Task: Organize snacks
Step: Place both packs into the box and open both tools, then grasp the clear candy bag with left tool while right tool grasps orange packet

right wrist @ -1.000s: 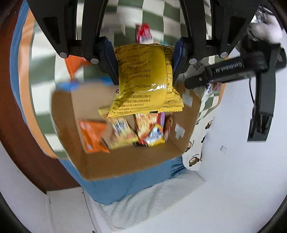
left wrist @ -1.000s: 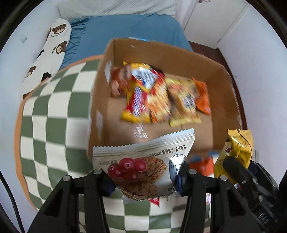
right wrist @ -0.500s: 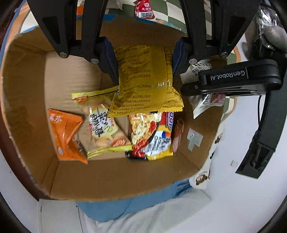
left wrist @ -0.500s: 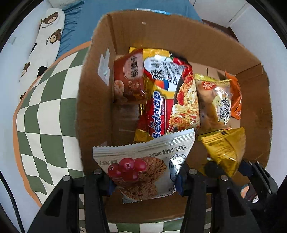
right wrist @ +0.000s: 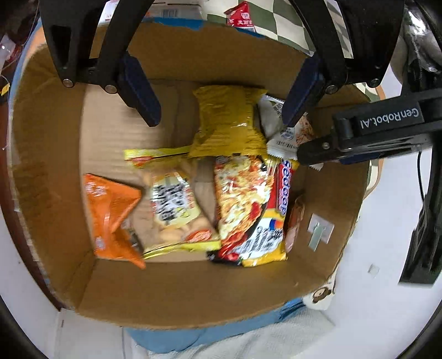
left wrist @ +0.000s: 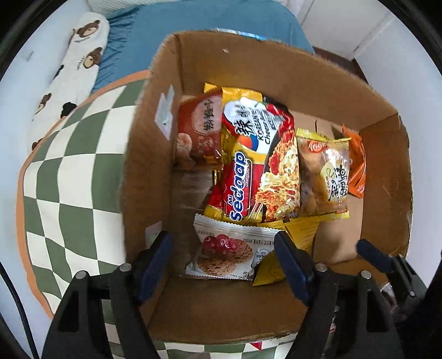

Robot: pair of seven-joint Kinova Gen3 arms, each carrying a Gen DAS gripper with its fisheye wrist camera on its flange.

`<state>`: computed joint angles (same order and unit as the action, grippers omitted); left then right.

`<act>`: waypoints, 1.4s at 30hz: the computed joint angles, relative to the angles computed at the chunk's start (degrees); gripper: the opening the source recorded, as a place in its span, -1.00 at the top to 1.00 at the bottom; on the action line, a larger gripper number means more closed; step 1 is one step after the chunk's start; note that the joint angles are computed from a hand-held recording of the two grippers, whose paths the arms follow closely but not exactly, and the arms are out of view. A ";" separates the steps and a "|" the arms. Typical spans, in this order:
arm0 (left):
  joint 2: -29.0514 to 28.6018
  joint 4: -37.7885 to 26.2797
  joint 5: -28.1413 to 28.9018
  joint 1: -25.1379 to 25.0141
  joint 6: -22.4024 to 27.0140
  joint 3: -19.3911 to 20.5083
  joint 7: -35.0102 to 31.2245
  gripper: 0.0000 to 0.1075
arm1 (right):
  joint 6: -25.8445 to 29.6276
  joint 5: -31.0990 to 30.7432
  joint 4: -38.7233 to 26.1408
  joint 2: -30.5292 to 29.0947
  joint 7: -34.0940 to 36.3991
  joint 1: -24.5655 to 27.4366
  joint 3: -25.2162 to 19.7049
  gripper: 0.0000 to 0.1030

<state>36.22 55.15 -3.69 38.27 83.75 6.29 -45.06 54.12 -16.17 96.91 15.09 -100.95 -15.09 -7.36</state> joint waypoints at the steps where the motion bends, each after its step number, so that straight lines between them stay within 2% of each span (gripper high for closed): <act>1: -0.86 1.05 -0.49 0.59 -0.93 -0.33 0.78 -0.39 | 0.08 1.06 0.14 -0.71 -0.65 -0.31 0.31 -0.77; 8: -6.23 6.41 -5.67 5.07 -5.53 -0.88 6.19 -0.39 | -0.13 8.60 1.28 -6.35 -5.49 -2.06 1.36 -0.77; 11: -8.84 8.84 -9.33 7.71 -7.35 -0.86 9.39 -0.39 | 0.19 9.21 2.59 -9.28 -6.12 -1.62 1.34 -0.77; 16: -11.68 10.47 -16.28 12.21 -7.33 -0.23 14.63 -0.39 | 0.08 12.34 4.93 -14.82 -9.04 -1.78 0.90 -0.78; 20: -13.55 10.83 -20.80 15.29 -6.04 0.83 17.61 -0.39 | 0.87 14.94 6.02 -19.42 -11.54 -1.78 -0.17 -0.86; 28: -16.14 11.18 -26.30 19.01 -3.99 2.86 22.18 -0.39 | 3.47 20.68 6.19 -26.99 -16.78 -1.78 -3.85 -0.88; 32: -16.86 10.60 -29.65 21.28 -2.28 3.57 23.92 -0.39 | 4.80 21.32 5.77 -30.08 -17.91 -1.44 -4.90 -0.88; 37: -17.34 10.70 -30.57 22.07 -1.60 4.32 25.28 -0.39 | 5.67 19.76 5.86 -32.10 -17.73 -0.97 -4.83 -0.88; 42: -17.42 14.09 -28.43 21.55 -1.08 5.02 26.97 -0.39 | 6.32 14.12 9.44 -32.62 -14.40 -0.66 -1.10 -0.88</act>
<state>18.80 69.24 -32.12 59.81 82.67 11.32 -18.09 60.44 -2.05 106.36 -17.53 -115.35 -15.75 -8.46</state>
